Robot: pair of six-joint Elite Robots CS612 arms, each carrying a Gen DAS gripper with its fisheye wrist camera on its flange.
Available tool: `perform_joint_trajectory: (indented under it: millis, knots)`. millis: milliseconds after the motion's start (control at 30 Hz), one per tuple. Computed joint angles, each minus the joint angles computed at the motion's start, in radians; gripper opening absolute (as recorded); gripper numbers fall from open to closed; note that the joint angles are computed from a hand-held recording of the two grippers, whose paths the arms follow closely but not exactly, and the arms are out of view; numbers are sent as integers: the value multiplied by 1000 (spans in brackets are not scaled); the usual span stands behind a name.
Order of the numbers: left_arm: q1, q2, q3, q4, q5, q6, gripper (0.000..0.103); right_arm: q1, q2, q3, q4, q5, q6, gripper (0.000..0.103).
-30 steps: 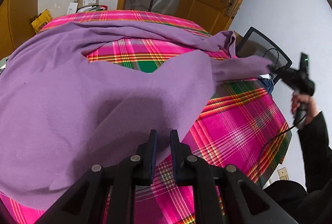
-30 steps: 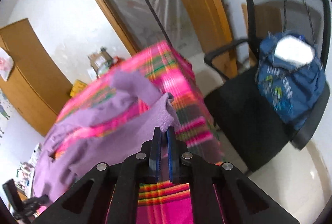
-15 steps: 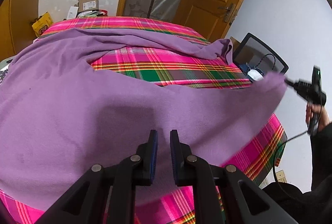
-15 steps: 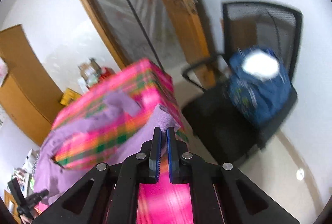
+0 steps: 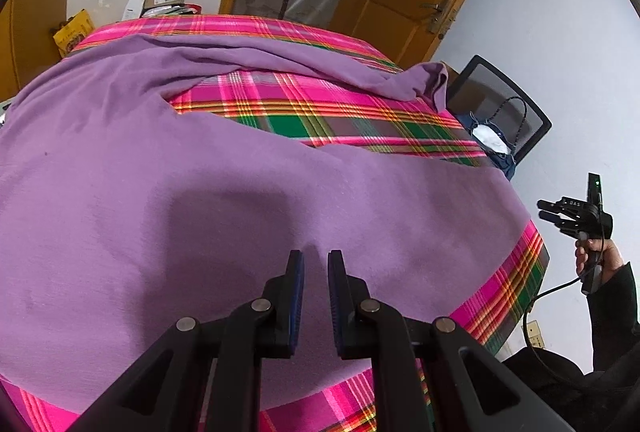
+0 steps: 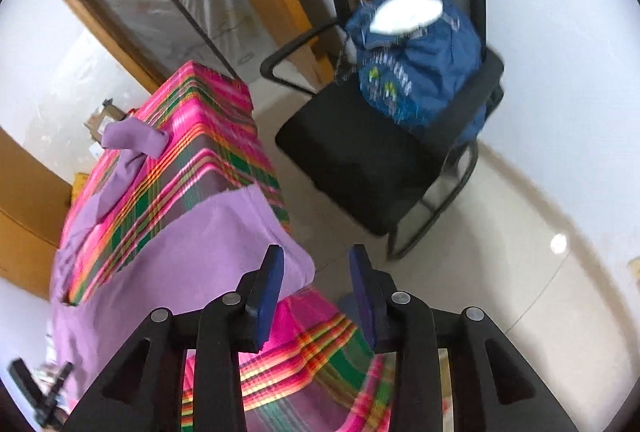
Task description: Fold clothes
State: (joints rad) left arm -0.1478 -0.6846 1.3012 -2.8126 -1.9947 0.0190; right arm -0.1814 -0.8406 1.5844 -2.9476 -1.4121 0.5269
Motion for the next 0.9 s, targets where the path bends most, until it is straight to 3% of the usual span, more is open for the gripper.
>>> perform_joint_trajectory:
  millis: [167,367,467,533,567,700,833,900]
  knots:
    - [2,2,1,4,0,-8,11,-15,36,-2,-30,163,96,35]
    - [9,5,5,9,-5,-32,11,-31,68,-7,-120,269,226,38]
    - [12,8,5,12,-11,-39,11,-32,82,-8,-172,276,260,35]
    - [12,8,8,8,-14,-43,11,-26,83,-10,-192,254,243,10]
    - [12,8,9,6,-16,-44,11,-22,81,-11,-192,241,234,7]
    - [16,8,12,1,-27,-49,11,-16,64,7,-198,171,218,5]
    - [21,6,17,-5,-30,-59,11,-7,36,29,-137,30,216,7]
    - [27,1,27,-36,-1,-83,11,8,27,33,-180,-37,193,8]
